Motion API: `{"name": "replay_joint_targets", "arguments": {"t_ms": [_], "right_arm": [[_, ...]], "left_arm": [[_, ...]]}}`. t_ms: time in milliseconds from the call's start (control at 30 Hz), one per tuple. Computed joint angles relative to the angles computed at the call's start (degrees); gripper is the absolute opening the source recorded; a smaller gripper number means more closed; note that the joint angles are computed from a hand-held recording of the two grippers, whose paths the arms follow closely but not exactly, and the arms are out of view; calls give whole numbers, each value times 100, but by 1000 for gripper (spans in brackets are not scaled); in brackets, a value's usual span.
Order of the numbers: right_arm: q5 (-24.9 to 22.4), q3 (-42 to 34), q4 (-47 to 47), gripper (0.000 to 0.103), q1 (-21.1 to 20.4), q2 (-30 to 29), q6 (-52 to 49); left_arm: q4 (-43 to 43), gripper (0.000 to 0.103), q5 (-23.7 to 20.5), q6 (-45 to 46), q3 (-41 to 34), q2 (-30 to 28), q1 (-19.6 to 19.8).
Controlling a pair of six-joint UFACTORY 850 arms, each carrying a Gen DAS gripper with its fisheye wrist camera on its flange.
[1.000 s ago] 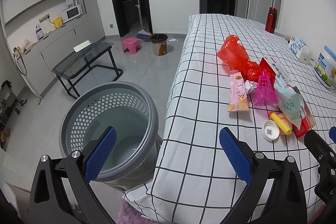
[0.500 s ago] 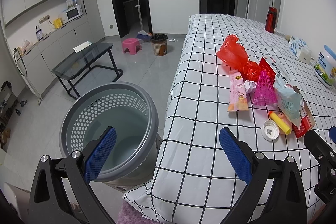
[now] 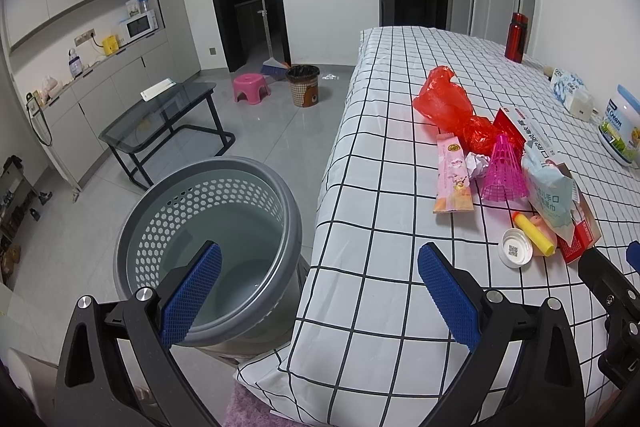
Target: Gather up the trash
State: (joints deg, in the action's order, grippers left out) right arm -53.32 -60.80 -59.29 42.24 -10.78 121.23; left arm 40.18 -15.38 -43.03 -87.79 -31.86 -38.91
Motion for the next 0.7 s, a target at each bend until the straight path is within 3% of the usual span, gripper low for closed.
{"name": "replay_joint_targets", "arguments": {"t_ms": [700], "right_arm": [[88,58,-39,94,-12,23,65]], "left_arm": [[-5,97,20,15,10,-19,-9]]}}
